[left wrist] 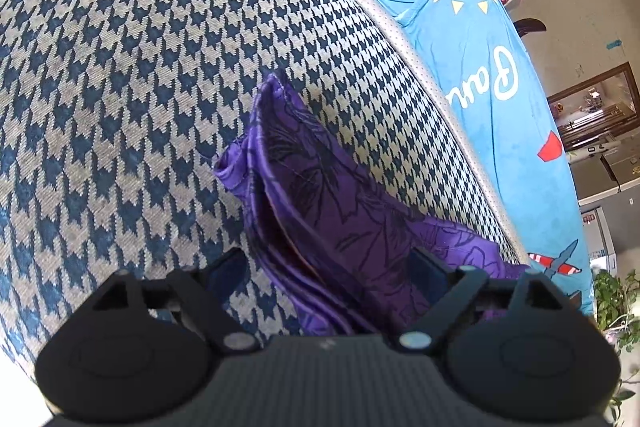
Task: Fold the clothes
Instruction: 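Close the left tool on the folded purple sweater and lift it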
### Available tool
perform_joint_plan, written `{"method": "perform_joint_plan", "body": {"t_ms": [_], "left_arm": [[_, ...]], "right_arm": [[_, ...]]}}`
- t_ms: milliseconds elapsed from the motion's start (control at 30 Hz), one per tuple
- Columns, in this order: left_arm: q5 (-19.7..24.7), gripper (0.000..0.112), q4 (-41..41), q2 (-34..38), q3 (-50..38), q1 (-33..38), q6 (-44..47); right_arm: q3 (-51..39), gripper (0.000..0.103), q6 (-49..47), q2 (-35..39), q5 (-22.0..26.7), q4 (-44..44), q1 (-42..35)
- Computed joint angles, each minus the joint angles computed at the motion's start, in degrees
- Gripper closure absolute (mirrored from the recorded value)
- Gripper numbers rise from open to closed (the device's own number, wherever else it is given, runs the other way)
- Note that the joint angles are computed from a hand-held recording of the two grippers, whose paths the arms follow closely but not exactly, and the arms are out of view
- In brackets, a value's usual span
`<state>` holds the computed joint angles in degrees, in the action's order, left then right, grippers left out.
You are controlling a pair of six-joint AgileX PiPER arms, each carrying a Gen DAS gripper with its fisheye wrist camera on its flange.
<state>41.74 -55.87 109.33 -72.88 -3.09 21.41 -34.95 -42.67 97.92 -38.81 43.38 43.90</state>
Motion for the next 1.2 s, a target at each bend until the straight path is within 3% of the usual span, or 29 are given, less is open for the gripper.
{"method": "perform_joint_plan", "body": {"t_ms": [333,733,833,967,1200], "left_arm": [[-2.0,0.029,-1.0,4.6,-5.1,-0.3,-2.0],[-4.0,0.072,0.6,6.6,-8.0,-2.0,-4.5],[-5.0,0.073,1.9,6.7,-8.6,-3.0,-6.2],[-6.9,0.063,4.1,7.2,-9.4,-4.4,-11.1],[-12.7,0.085,4.9,5.6,-8.7,-7.2,-13.8]], "right_arm": [[1.6,0.096,0.5,-5.1,2.1,2.6,0.5],[3.8,0.096,1.3,-10.4,3.8,1.9,-1.2],[4.7,0.096,0.7,-12.9,4.3,2.6,-2.0],[5.7,0.097,-0.8,-15.2,5.1,3.4,-2.5],[8.5,0.097,-2.9,-19.2,5.5,4.2,-3.5]]}}
